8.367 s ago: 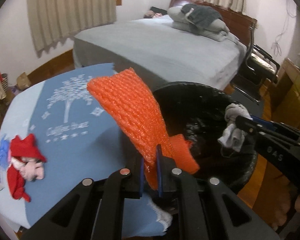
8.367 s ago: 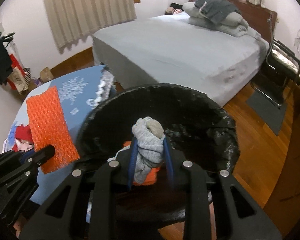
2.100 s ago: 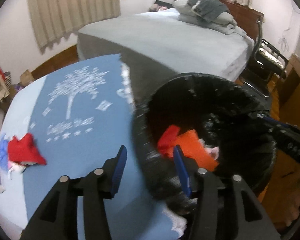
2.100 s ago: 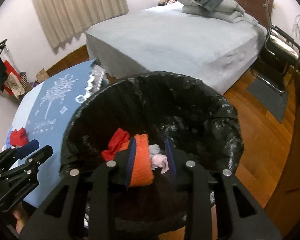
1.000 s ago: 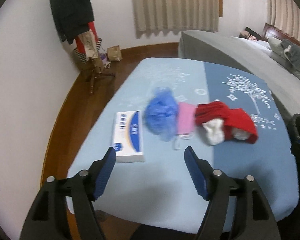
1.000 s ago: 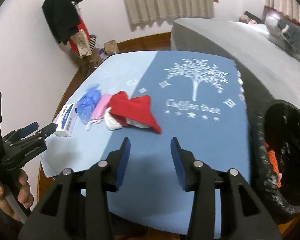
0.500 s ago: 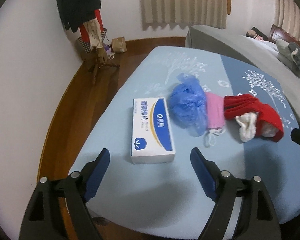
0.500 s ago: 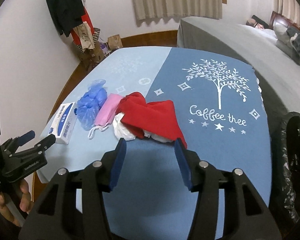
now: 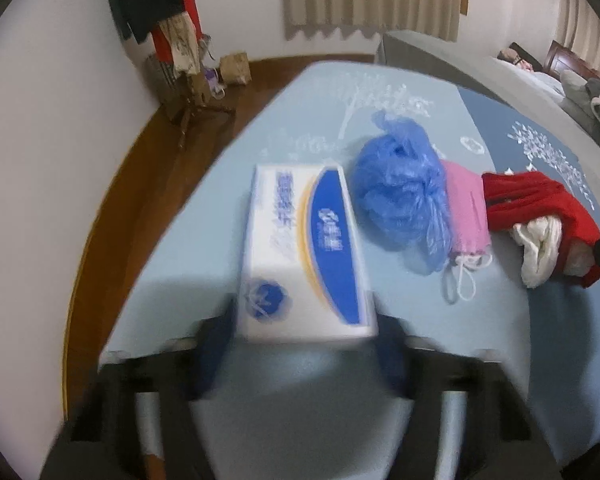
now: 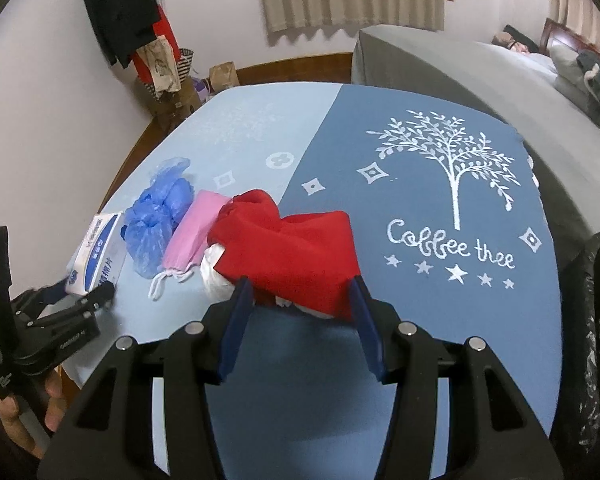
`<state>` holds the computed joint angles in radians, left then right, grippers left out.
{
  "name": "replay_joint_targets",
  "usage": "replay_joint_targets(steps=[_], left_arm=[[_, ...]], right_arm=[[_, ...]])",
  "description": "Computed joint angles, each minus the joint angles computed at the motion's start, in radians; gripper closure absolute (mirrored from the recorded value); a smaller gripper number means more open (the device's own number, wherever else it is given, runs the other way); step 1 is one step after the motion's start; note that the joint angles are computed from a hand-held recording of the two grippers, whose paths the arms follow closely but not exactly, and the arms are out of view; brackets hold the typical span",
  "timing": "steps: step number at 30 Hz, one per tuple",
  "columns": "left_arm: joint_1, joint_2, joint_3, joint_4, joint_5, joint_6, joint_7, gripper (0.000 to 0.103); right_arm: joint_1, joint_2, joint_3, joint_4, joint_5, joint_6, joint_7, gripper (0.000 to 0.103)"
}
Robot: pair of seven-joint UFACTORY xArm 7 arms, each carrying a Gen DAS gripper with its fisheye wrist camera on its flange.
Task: Collect trash
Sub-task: 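Grasp the white-blue alcohol pad box with left while right grasps red hat, then lift the box with left and red hat with right, move toward the bin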
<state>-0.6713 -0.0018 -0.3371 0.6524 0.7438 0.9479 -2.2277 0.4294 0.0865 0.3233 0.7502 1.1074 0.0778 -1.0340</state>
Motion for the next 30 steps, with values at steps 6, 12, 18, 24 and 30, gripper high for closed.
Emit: replay_joint_targets(steps=[6, 12, 18, 24, 30], left_arm=[[-0.021, -0.009, -0.015, 0.02, -0.005, 0.053, -0.004, 0.049], [-0.042, -0.023, -0.036, 0.053, -0.009, 0.103, 0.005, 0.049], [-0.06, -0.008, -0.045, 0.111, 0.003, 0.141, 0.02, 0.049], [-0.082, 0.024, -0.043, 0.182, 0.018, 0.183, 0.046, 0.049], [-0.104, 0.054, -0.033, 0.232, 0.024, 0.198, 0.057, 0.049]], right_arm=[[-0.005, 0.04, 0.016, 0.012, -0.067, -0.034, 0.04, 0.047], [-0.048, 0.063, 0.037, 0.029, -0.177, 0.019, 0.117, 0.089], [-0.072, -0.02, 0.02, 0.018, -0.029, 0.121, 0.007, 0.095], [-0.022, -0.145, -0.068, -0.025, 0.022, 0.194, -0.039, 0.096], [-0.006, -0.134, -0.132, -0.034, -0.13, 0.246, 0.083, 0.094]])
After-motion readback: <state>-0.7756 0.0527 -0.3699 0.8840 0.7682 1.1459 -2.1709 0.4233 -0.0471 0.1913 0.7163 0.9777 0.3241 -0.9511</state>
